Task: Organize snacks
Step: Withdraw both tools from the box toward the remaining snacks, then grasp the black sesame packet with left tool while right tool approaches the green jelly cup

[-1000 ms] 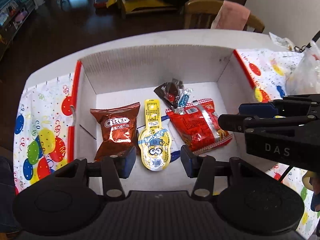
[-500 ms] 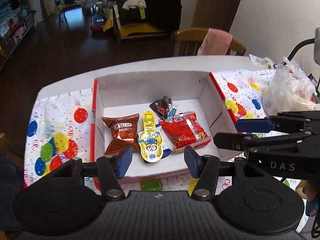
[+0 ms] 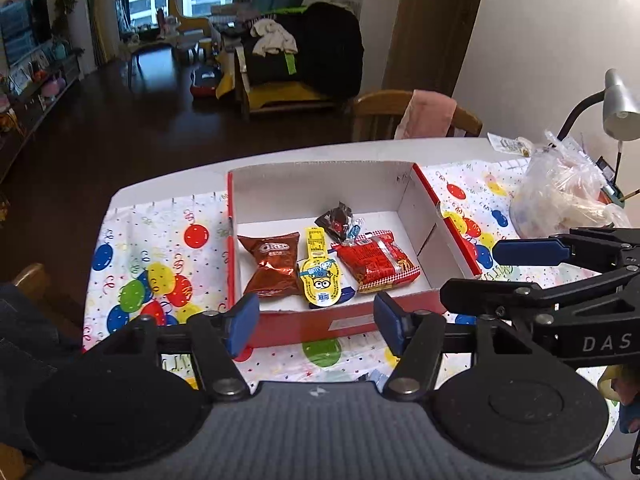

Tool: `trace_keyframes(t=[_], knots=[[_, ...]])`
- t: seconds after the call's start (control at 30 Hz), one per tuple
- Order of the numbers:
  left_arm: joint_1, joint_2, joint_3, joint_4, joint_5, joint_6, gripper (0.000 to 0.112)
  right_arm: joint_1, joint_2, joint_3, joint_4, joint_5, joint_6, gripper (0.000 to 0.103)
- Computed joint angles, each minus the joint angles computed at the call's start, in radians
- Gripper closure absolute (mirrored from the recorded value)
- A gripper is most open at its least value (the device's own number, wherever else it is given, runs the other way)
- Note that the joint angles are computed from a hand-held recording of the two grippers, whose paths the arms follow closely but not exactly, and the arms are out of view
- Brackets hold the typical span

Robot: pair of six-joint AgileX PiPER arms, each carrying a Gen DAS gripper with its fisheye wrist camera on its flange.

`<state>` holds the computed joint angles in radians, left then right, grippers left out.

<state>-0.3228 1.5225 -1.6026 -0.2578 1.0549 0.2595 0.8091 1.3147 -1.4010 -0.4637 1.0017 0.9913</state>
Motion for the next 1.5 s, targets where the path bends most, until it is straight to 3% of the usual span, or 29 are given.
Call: trace_keyframes(t=[0.2, 0.33, 0.6, 0.7, 1.07, 1.3, 1.5], knots=[[0.074, -0.093, 0.096, -0.062, -0.007, 0.072, 0.049, 0.112, -0.013, 0.016, -0.105, 0.009, 0.117, 0.018], [0.132, -0.149, 0.165, -0.115, -0.011, 0.136, 0.039, 0.188, -0.020, 0.039, -0.186, 0.026, 0.201, 0.010], [0.229, -0.237, 0.303, -0.179, -0.048, 0.238, 0.036, 0.278, -0.022, 0.112, -0.278, 0.028, 0.366, 0.003], [0.269, -0.258, 0.347, -0.208, -0.067, 0.274, 0.031, 0.305, -0.024, 0.152, -0.305, 0.024, 0.437, 0.001], [0.368, -0.235, 0.470, -0.195, -0.099, 0.314, 0.030, 0.341, 0.034, 0.251, -0.229, 0.034, 0.487, 0.001], [0.340, -0.210, 0.570, -0.125, -0.159, 0.293, 0.030, 0.349, 0.060, 0.318, -0.176, 0.012, 0.500, 0.002], [0.290, -0.178, 0.622, -0.045, -0.242, 0.223, 0.030, 0.317, 0.098, 0.369, -0.120, -0.043, 0.488, 0.011]])
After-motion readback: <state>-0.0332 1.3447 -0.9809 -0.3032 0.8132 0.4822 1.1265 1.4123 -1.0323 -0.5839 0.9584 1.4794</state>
